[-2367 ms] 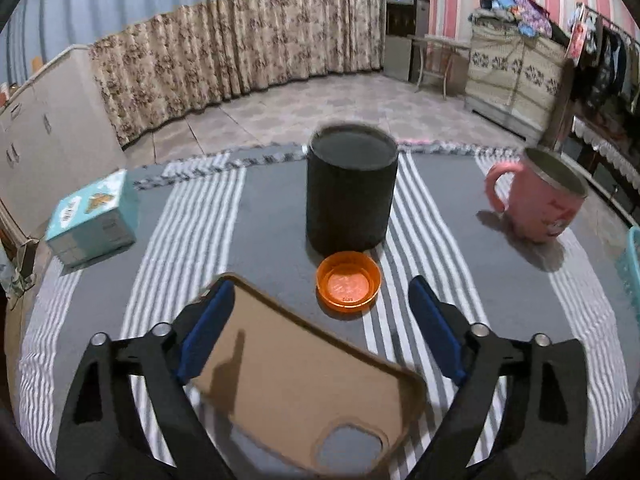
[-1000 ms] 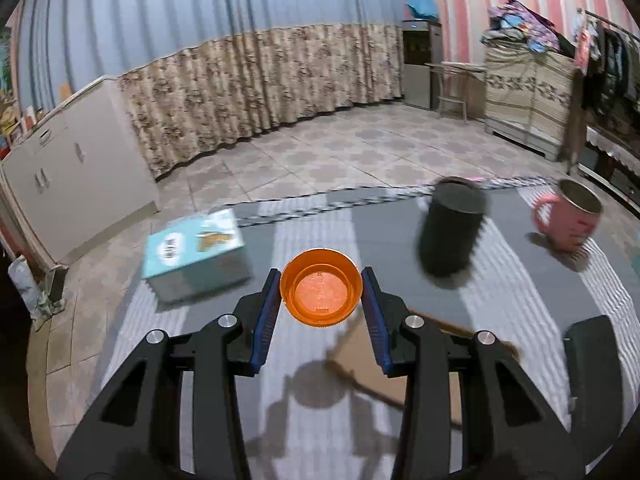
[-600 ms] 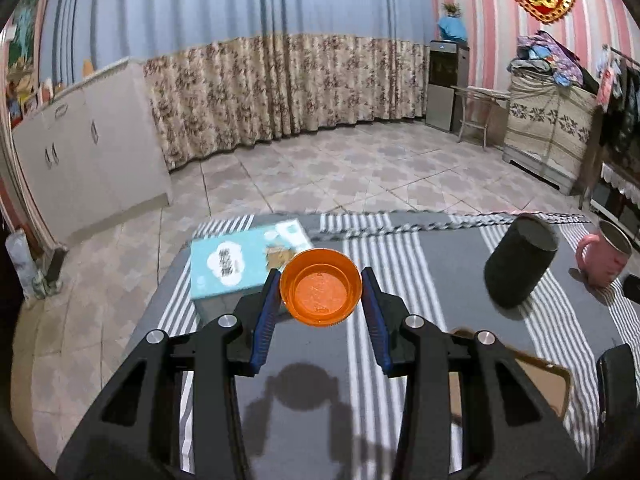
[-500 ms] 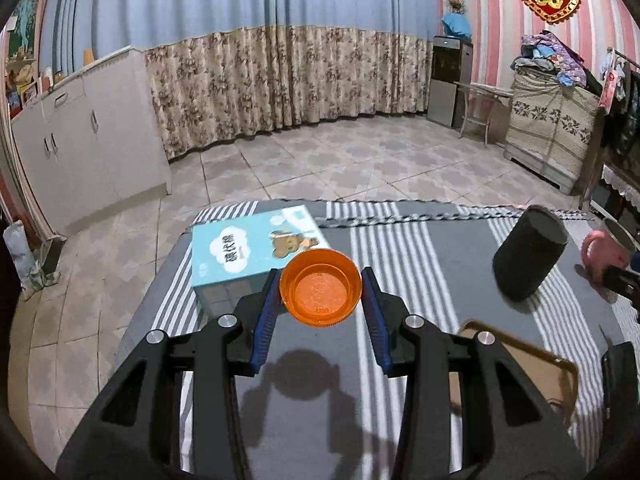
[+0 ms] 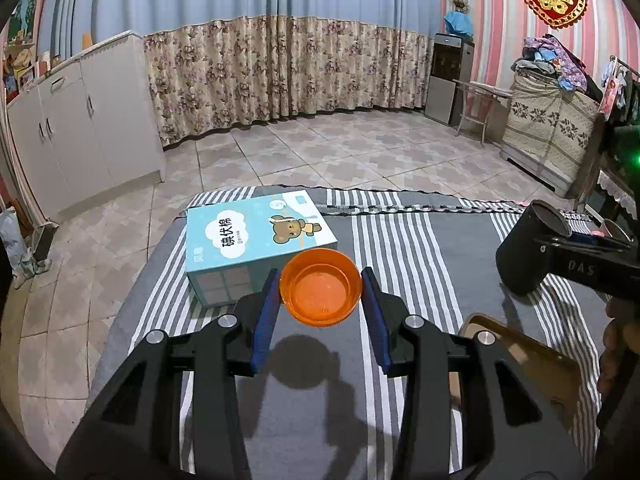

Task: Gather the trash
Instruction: 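Grasp the black cylindrical cup by its rim with the right tool, then carry the orange cap and black cup over the basket and open both tools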

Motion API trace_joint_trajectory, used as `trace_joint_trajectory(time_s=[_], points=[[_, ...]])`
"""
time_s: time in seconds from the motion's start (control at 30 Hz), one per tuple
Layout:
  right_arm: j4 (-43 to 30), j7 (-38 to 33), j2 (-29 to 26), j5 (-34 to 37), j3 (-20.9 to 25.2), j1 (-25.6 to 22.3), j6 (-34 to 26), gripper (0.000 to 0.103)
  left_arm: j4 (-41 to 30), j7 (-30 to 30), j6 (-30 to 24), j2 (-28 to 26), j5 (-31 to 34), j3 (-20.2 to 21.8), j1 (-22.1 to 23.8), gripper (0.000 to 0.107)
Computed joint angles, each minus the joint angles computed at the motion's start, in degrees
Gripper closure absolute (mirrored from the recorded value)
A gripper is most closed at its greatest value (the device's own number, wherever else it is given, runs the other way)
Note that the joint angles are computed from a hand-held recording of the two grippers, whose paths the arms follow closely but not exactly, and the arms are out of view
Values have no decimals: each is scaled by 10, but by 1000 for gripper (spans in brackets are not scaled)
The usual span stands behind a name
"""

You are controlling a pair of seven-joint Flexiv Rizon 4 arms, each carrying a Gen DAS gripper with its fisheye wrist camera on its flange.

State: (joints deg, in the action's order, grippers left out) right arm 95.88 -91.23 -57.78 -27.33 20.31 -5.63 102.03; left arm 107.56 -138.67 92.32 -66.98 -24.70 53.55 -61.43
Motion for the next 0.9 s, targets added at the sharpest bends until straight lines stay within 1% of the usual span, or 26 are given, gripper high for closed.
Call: trace_joint_trajectory(time_s=[0.07, 0.1, 0.13, 0.2, 0.23, 0.3, 0.33, 0.37, 0.4, 0.43, 0.5, 0.57, 0.63, 0.73, 0.83, 0.9], points=[[11, -16, 0, -17, 23, -30, 7, 43, -2, -1, -2, -3, 0, 1, -2, 68], [20, -23, 2, -29, 43, -53, 6, 43, -2, -1, -2, -4, 1, 1, -3, 68], [29, -33, 2, -45, 73, -87, -1, 43, -4, -1, -5, -7, 2, 4, -5, 68], [47, -48, 5, -61, 111, -138, -5, 43, -8, 1, -10, -9, 7, 7, -7, 68], [63, -60, 9, -70, 129, -172, 2, 43, -12, 1, -15, -11, 9, 9, -9, 68], [79, -76, 7, -94, 168, -238, -6, 43, -19, 2, -21, -13, 19, 12, -11, 68], [89, -97, 9, -88, 186, -274, -9, 43, -21, 1, -24, -14, 24, 15, -13, 68], [95, -92, 11, -104, 186, -294, -5, 43, -27, -2, -42, -23, 27, 33, -27, 68], [101, -96, 18, -101, 176, -305, 2, 43, -32, -7, -53, -26, 34, 43, -35, 68], [105, -98, 27, -98, 160, -316, 9, 43, -34, -13, -51, -22, 41, 44, -38, 68], [100, -98, 26, -104, 159, -355, -1, 43, -36, -14, -38, -5, 57, 36, -33, 68], [88, -98, 22, -96, 154, -378, -2, 43, -59, -9, -61, -1, 72, 40, -37, 68], [72, -93, 22, -78, 128, -382, 12, 43, -83, -6, -74, 6, 90, 36, -37, 68], [46, -75, 11, -70, 104, -391, 31, 43, -116, -13, -66, 19, 110, 18, -32, 68], [12, -48, -7, -77, 89, -397, 42, 43, -167, -20, -79, 15, 129, 11, -30, 68], [-15, -31, -23, -91, 98, -410, 28, 43, -211, -21, -89, 9, 139, -3, -20, 68]])
